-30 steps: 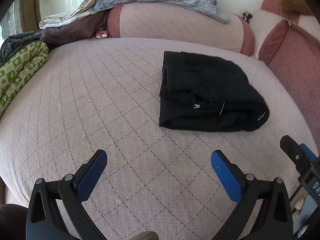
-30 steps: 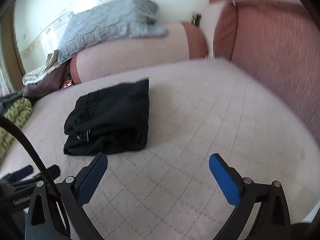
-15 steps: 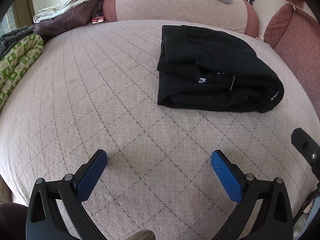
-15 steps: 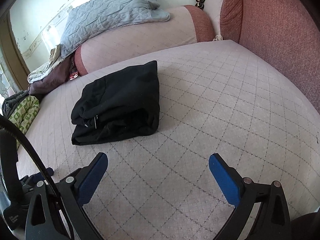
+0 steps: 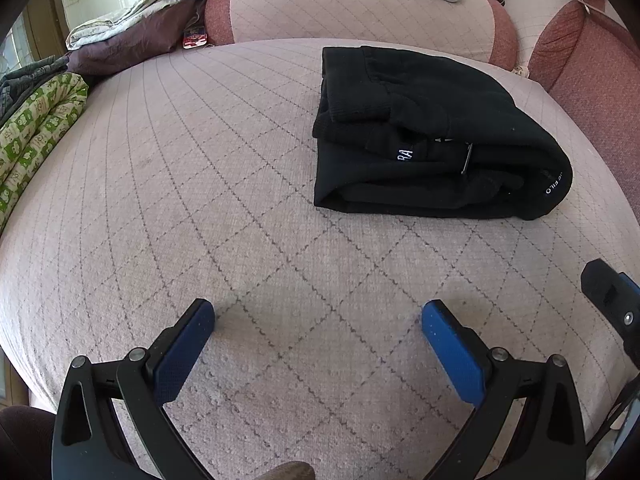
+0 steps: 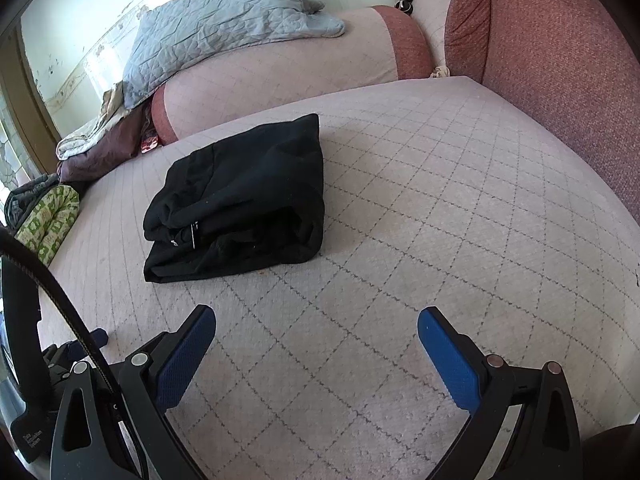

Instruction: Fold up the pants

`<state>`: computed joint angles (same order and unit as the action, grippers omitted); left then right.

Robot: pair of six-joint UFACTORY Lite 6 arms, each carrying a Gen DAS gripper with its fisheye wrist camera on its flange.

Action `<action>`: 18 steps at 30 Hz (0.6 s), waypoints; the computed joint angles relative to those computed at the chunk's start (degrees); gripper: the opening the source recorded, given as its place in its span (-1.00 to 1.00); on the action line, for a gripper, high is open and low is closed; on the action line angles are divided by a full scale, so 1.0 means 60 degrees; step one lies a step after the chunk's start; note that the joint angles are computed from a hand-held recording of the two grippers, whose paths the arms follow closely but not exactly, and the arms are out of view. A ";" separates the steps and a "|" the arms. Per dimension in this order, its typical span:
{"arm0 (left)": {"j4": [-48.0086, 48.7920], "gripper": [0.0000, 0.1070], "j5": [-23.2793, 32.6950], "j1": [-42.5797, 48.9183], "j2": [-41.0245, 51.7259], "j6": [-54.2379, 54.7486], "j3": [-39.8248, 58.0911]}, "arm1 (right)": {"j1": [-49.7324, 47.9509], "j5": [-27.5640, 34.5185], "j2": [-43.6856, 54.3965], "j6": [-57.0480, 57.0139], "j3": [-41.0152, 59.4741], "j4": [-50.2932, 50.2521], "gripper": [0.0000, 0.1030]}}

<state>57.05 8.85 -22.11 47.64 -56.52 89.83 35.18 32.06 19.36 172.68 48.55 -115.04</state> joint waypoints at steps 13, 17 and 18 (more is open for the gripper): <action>-0.0884 0.93 -0.0256 0.0149 -0.0071 0.0698 -0.0028 | 0.0397 -0.0229 0.0666 -0.1394 0.0887 0.0788 1.00; -0.3035 0.93 -0.0433 0.0292 -0.0157 0.2735 0.0004 | 0.0530 -0.0181 0.0785 -0.1643 0.1055 0.0886 1.00; -0.3704 0.93 -0.0535 0.0356 -0.0222 0.3352 -0.0033 | 0.0548 -0.0164 0.0800 -0.1636 0.1064 0.0863 1.00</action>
<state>34.83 5.64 -19.97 46.31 -36.41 89.63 38.47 31.08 24.16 162.87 54.94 -109.86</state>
